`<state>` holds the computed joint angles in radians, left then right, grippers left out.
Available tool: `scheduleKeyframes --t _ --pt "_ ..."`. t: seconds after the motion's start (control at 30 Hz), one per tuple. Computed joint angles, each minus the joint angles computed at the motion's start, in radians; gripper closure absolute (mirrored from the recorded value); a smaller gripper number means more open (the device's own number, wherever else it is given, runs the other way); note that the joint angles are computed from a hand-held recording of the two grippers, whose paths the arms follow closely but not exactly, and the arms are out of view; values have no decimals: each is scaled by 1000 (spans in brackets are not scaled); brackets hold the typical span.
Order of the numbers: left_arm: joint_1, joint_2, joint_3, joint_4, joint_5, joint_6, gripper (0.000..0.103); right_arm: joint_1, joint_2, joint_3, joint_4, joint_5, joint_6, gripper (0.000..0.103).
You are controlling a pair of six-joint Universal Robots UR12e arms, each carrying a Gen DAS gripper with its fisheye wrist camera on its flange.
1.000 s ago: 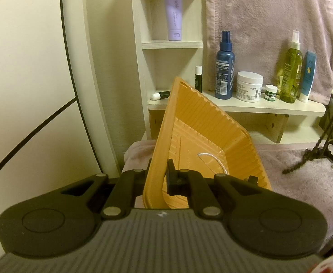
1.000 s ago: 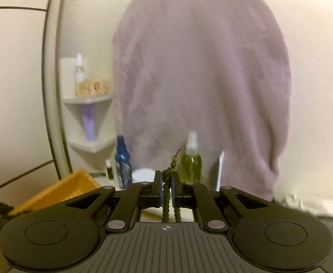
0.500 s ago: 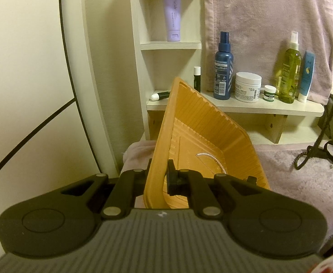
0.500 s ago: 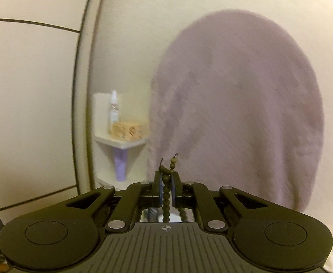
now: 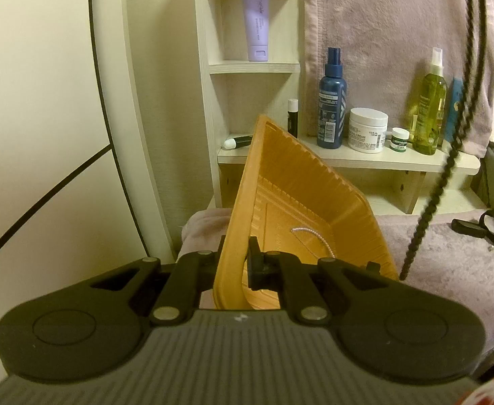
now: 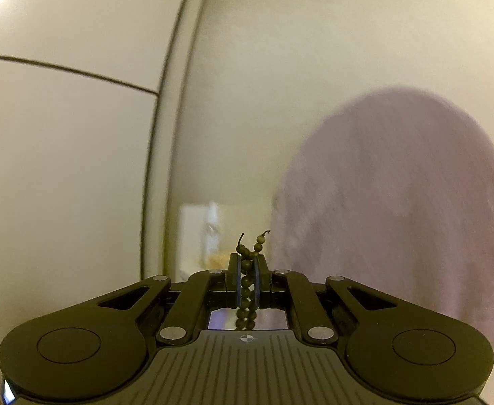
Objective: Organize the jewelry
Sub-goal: 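Lift the bead strand high with the right tool, then lower the bead strand into the tray and open the right tool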
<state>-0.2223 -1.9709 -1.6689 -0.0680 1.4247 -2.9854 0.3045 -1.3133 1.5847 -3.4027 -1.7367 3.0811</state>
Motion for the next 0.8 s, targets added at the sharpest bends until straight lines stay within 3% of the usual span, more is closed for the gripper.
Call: scheduleKeyframes --t 0.37,0.8 --pt "2 -1 1 -3 -4 -8 95 16 69 -119 29 111 -32 96" --pt "4 -1 3 -8 -8 -12 96 -3 123 -121 243 219 111 96"
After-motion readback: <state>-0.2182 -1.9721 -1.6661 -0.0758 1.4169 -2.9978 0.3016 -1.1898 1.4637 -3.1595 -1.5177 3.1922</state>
